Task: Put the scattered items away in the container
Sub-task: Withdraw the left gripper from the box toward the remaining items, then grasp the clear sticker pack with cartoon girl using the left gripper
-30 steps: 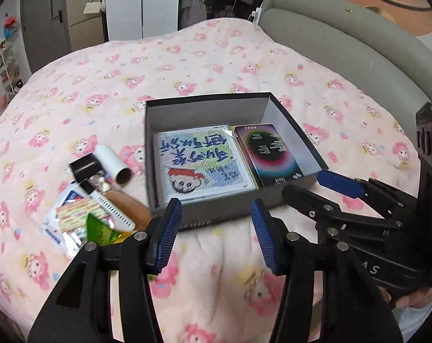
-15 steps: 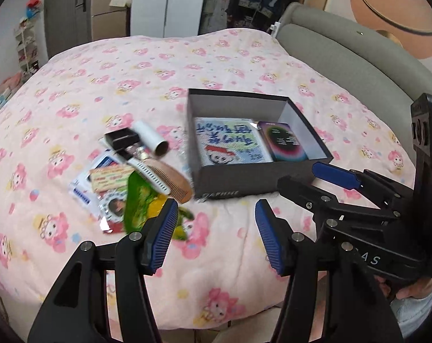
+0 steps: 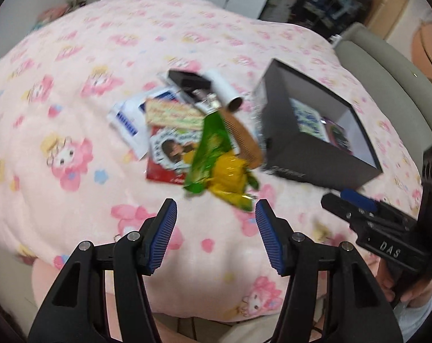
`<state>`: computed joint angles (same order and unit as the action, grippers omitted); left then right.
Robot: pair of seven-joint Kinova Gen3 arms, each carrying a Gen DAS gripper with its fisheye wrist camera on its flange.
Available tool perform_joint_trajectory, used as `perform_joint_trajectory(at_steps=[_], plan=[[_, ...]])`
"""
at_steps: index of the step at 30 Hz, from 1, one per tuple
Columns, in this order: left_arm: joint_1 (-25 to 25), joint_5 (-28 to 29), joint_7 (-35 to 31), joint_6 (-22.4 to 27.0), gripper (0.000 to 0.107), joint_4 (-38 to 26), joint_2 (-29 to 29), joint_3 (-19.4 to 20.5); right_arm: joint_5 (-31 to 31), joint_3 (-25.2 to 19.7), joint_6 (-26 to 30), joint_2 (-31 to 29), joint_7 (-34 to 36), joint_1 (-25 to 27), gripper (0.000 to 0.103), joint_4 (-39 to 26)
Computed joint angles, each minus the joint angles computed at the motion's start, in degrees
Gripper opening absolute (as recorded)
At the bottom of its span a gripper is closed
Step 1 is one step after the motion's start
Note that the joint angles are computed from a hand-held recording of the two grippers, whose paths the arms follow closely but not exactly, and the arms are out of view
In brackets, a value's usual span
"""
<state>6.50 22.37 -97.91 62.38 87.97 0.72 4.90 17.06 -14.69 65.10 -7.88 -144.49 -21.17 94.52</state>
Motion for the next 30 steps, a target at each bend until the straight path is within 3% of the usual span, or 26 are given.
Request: perform_joint_trajectory(at_steps=[5, 14, 18, 22, 28, 30], plan=[[-0.7, 0.9, -0.7, -2.9, 0.046, 1.7, 1.7, -0.4, -2.3, 1.6, -1.4, 3.5, 3.3, -0.2, 0.059, -0.3], [-3.5, 2.5, -0.2, -6.4, 0.044, 1.5, 6.8, -0.9, -2.1, 3.8, -2.9, 9.6, 7.3, -2.5, 0.059, -3.6], [-4.6, 1.9, 1.3, -7.7, 0.042, 0.8, 9.1, -0.8, -5.6, 4.8, -4.6, 12.7, 12.2, -2.9, 0.059, -5.5], [-7.2, 5.6, -1.5, -6.7, 0.042, -0.5, 12.1, 0.1, -11.4, 5.0, -6.6, 15.8, 18.3, -2.5, 0.059, -6.6], [-8.5, 8.4, -4.7, -5.2, 0.041, -1.3, 15.3, 1.7, -6.9, 6.6, -5.0, 19.9, 16.2, -7.3, 0.06, -9.3], [-9.2, 10.0, -6.6, -5.3, 0.025, -0.8, 15.2, 2.1, -5.0, 7.2, -4.9, 20.1, 14.3, -8.4, 0.06, -9.3]])
